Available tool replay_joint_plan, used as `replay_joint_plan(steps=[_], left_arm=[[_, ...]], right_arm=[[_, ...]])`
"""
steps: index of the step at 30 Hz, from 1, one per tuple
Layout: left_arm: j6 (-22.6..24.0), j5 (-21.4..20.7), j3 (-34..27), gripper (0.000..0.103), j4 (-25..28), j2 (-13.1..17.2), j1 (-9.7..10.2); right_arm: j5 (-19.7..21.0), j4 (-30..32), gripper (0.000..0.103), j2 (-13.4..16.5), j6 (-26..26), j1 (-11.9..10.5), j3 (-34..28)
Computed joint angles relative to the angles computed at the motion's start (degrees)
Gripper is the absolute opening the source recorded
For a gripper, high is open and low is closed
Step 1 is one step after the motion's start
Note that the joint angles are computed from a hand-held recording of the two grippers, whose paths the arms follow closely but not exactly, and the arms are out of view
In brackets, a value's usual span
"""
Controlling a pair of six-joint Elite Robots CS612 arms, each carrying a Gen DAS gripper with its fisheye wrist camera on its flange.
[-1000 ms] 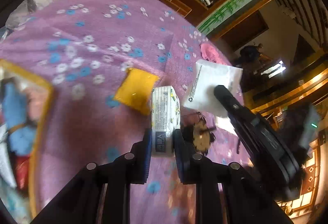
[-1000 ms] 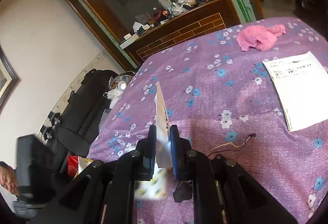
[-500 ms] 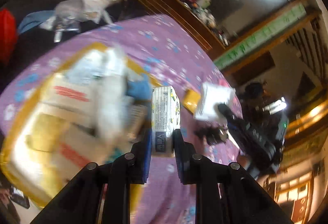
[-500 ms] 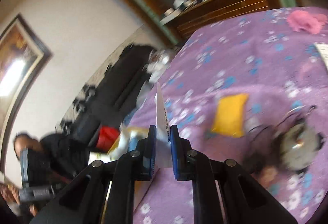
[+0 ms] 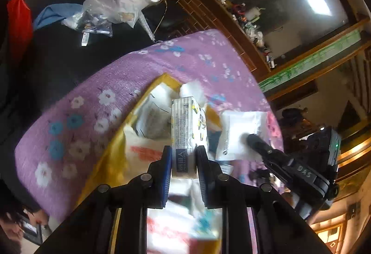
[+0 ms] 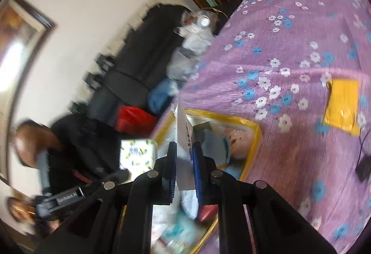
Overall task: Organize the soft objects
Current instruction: 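Carry tissue pack and paper sachet over the foam box and open both grippers, then withdraw both grippers and move the right gripper to the yellow padded envelope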
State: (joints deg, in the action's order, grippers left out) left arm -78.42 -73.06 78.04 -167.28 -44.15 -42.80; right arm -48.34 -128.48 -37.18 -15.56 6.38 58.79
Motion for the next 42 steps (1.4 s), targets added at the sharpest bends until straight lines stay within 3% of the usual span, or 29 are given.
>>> replay_joint_plan(steps=[2, 3, 4, 6, 7, 11, 13, 15, 19, 21, 23, 27, 31, 37, 39, 42], left_arm=[[0.9, 3.2, -2.6, 0.027, 9.0, 0.6, -0.07], [1.2, 4.0, -3.9, 0.036, 13.1, 0.7, -0.10], [2.4, 4.6, -5.4, 0.048, 16.9, 1.3, -0.04], [4.7, 5.0, -7.6, 0.059, 20.6, 2.1, -0.01], [5.7, 5.7, -8.7, 0.061, 22.6, 2.5, -0.03], [8.0, 13.5, -13.5, 0.067, 34.5, 4.1, -1.66], [7.1, 16.9, -14.7, 0.067, 39.1, 4.2, -2.60], [4.6, 21.0, -13.7, 0.067, 40.0, 3.4, -3.81], [3.2, 21.9, -13.5, 0.067, 40.5, 2.7, -5.15], [1.9, 24.4, -15.7, 0.067, 45.5, 3.2, -6.22], [4.5, 25.7, -19.5, 0.067, 51.3, 4.5, -7.29], [11.8, 24.3, -24.9, 0.067, 54.5, 6.9, -8.54], [11.8, 22.9, -29.2, 0.067, 55.0, 9.4, -9.27], [14.5, 18.5, -37.1, 0.067, 54.9, 14.5, -9.10], [14.0, 17.0, -40.8, 0.067, 57.9, 16.4, -8.68], [13.3, 16.7, -41.4, 0.067, 57.0, 17.0, -8.25]], right_arm=[[-7.6, 0.9, 0.013, 0.8, 0.9, 1.3, -1.4], [-10.4, 0.6, 0.013, 1.2, 1.3, 1.8, -1.7], [-10.7, 0.1, 0.017, 1.2, 1.4, 1.9, -1.6], [-10.7, -1.8, 0.018, 0.9, 0.4, 2.1, -0.7], [-11.3, -3.1, 0.022, 0.5, -0.2, 2.2, -0.1], [-12.7, -12.1, 0.061, -1.7, -4.4, 2.3, 4.8], [-13.9, -17.6, 0.065, -2.7, -3.4, 2.0, 7.3], [-15.6, -22.5, 0.066, -4.0, -1.2, 1.5, 10.1], [-13.6, -23.5, 0.066, -5.6, -1.3, -0.3, 12.7], [-12.6, -24.0, 0.066, -6.2, -1.4, -1.6, 13.9], [-12.7, -23.3, 0.066, -5.9, -1.1, -2.5, 13.7], [-13.8, -21.1, 0.067, -5.4, -0.4, -3.9, 13.5], [-17.1, -19.9, 0.066, -5.0, -1.6, -4.8, 14.5], [-14.4, -19.0, 0.066, -3.8, -1.7, -5.8, 15.1], [-14.1, -19.0, 0.066, -3.7, -2.1, -5.8, 15.0], [-13.1, -19.1, 0.066, -3.8, -1.9, -5.9, 15.3]])
